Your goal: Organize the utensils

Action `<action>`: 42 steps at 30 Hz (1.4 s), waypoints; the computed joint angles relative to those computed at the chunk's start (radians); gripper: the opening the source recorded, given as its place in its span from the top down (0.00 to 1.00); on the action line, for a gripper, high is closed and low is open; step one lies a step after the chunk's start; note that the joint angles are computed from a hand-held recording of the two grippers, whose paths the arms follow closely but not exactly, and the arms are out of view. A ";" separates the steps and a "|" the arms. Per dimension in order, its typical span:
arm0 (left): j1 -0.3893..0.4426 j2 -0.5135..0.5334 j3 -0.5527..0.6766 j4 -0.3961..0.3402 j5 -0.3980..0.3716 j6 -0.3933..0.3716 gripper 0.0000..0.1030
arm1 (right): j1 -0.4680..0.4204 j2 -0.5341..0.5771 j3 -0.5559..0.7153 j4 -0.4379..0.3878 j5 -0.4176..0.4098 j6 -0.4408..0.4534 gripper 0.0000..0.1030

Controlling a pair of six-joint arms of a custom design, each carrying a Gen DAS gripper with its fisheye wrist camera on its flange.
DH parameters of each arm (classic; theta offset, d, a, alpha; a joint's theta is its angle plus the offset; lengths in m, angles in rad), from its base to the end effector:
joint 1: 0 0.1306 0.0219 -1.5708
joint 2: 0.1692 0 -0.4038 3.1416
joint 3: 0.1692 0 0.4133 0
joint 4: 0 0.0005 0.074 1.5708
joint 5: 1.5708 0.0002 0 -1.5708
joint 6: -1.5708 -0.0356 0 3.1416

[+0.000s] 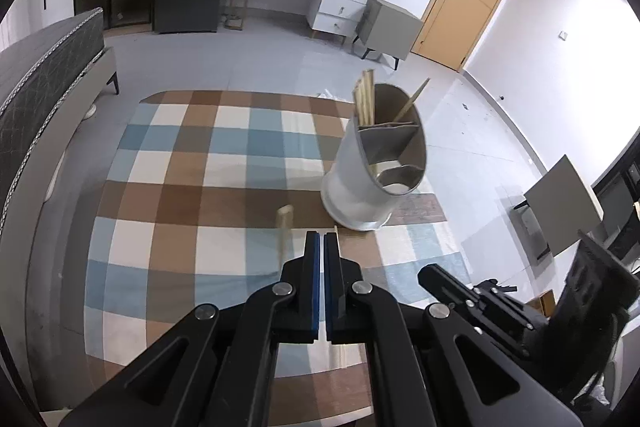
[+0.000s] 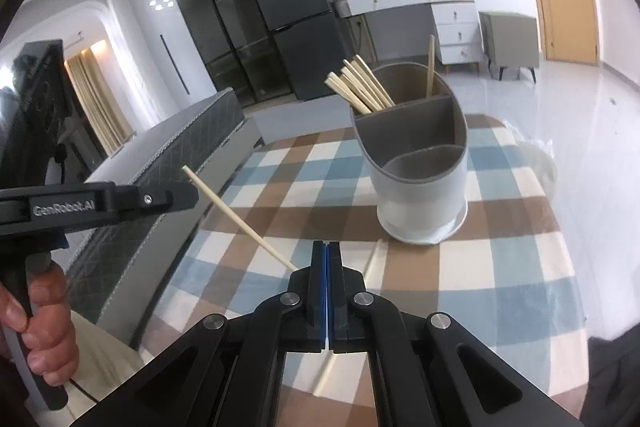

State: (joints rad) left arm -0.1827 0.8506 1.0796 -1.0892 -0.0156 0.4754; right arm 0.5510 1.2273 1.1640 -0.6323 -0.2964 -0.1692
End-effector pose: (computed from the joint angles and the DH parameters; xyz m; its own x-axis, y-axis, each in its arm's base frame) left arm 0.2796 -0.0516 0.4853 -0.7413 -0.3284 -0.5854 -0.1885 0.9389 -0.2880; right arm 0.3758 0.2425 0.4327 -0.6547 -0.2133 -0.7252 -0.5899 0.7440 0.3138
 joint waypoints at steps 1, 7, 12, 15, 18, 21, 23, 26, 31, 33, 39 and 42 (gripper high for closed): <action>0.006 -0.001 -0.001 0.003 0.000 -0.003 1.00 | -0.005 0.001 0.002 -0.003 -0.005 -0.002 1.00; 0.101 0.000 -0.030 -0.018 0.095 -0.032 1.00 | -0.019 0.065 0.060 -0.129 -0.068 0.052 0.97; 0.179 0.049 -0.050 -0.081 0.118 -0.110 1.00 | -0.004 0.222 0.212 -0.454 -0.098 0.400 0.78; 0.238 0.067 -0.075 -0.091 0.148 -0.135 0.98 | 0.020 0.285 0.262 -0.572 -0.022 0.626 0.70; 0.270 0.090 -0.097 -0.098 0.176 -0.157 0.64 | 0.049 0.320 0.282 -0.649 0.056 0.819 0.68; 0.269 0.127 -0.105 -0.097 0.190 -0.195 0.57 | 0.054 0.351 0.306 -0.702 0.081 0.913 0.68; 0.249 0.175 -0.098 -0.110 0.216 -0.254 0.57 | 0.044 0.357 0.318 -0.701 0.057 0.888 0.68; 0.186 0.228 -0.087 -0.112 0.160 -0.328 0.57 | 0.011 0.366 0.325 -0.677 -0.004 0.817 0.68; 0.119 0.290 -0.074 -0.113 0.101 -0.409 0.56 | -0.030 0.348 0.295 -0.628 -0.057 0.763 0.68; 0.096 0.302 -0.070 -0.109 0.072 -0.430 0.57 | -0.036 0.347 0.300 -0.628 -0.061 0.762 0.68; 0.032 0.335 -0.054 -0.112 0.024 -0.457 0.83 | -0.051 0.339 0.308 -0.613 -0.104 0.737 0.65; 0.023 0.343 -0.048 -0.116 0.045 -0.462 0.97 | -0.048 0.327 0.301 -0.616 -0.118 0.751 0.63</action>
State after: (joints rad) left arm -0.1597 1.1936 1.0320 -1.2048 0.0291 0.0135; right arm 0.5030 1.5541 1.4653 -1.2485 -0.4141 0.5815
